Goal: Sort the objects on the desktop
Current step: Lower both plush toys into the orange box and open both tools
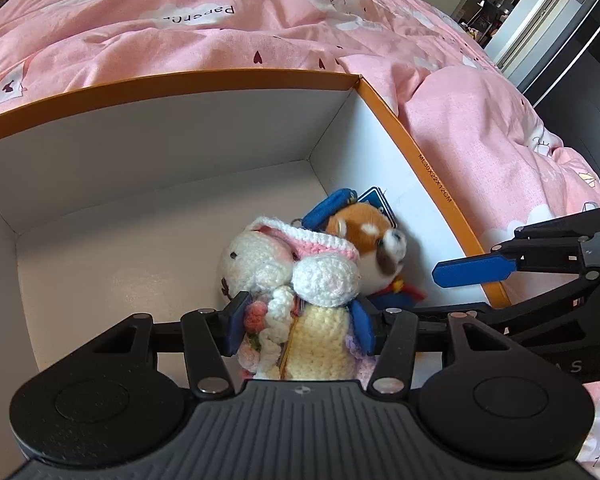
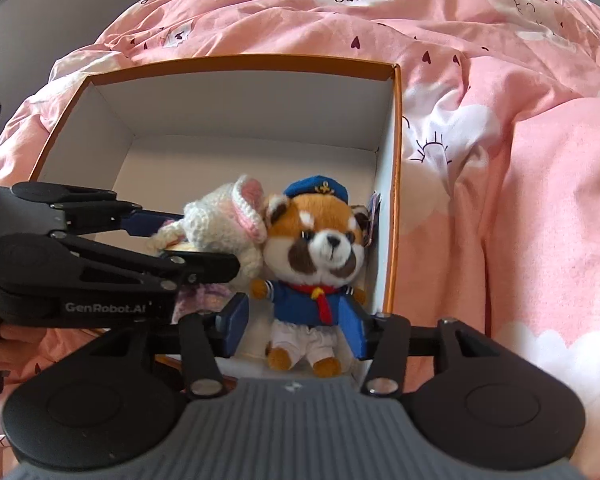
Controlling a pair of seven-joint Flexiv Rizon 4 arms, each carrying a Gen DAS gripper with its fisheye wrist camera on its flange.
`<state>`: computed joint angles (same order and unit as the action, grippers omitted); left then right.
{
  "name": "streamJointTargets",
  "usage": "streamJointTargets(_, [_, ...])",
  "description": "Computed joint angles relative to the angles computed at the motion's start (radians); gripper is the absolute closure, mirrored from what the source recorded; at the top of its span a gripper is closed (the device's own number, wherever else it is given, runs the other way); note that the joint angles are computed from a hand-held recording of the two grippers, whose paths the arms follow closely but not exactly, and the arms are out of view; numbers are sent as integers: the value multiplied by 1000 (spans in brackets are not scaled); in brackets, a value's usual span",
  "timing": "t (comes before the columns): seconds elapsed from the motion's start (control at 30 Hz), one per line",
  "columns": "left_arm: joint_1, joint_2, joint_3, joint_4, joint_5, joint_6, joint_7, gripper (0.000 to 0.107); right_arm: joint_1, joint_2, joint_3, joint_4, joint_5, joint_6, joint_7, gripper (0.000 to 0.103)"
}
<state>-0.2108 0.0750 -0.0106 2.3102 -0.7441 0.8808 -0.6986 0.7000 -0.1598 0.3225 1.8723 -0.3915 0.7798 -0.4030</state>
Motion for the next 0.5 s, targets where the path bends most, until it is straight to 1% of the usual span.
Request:
streamJointTargets(0.07, [3,-6,-1,-9,19,-21,-1,43,0,6,0,0,-4,-3,-3,47])
streamJointTargets(0.23, [13,-3,2,-21,79,-57,5,41,0,32,-3,26,-56,2,41,47])
streamJointTargets(0.37, [21,15,14,-23,68,-97,14,36,-7,46,2,44,-74,21,51,47])
streamJointTargets(0.43, [27,22,19,-28,63,-118,9,35,-7,46,4,44,-83,15,50,49])
streamJointTargets(0.5, [37,22,22,-43,82,-148,-19,36,-7,45,4,43,-91,9,43,53])
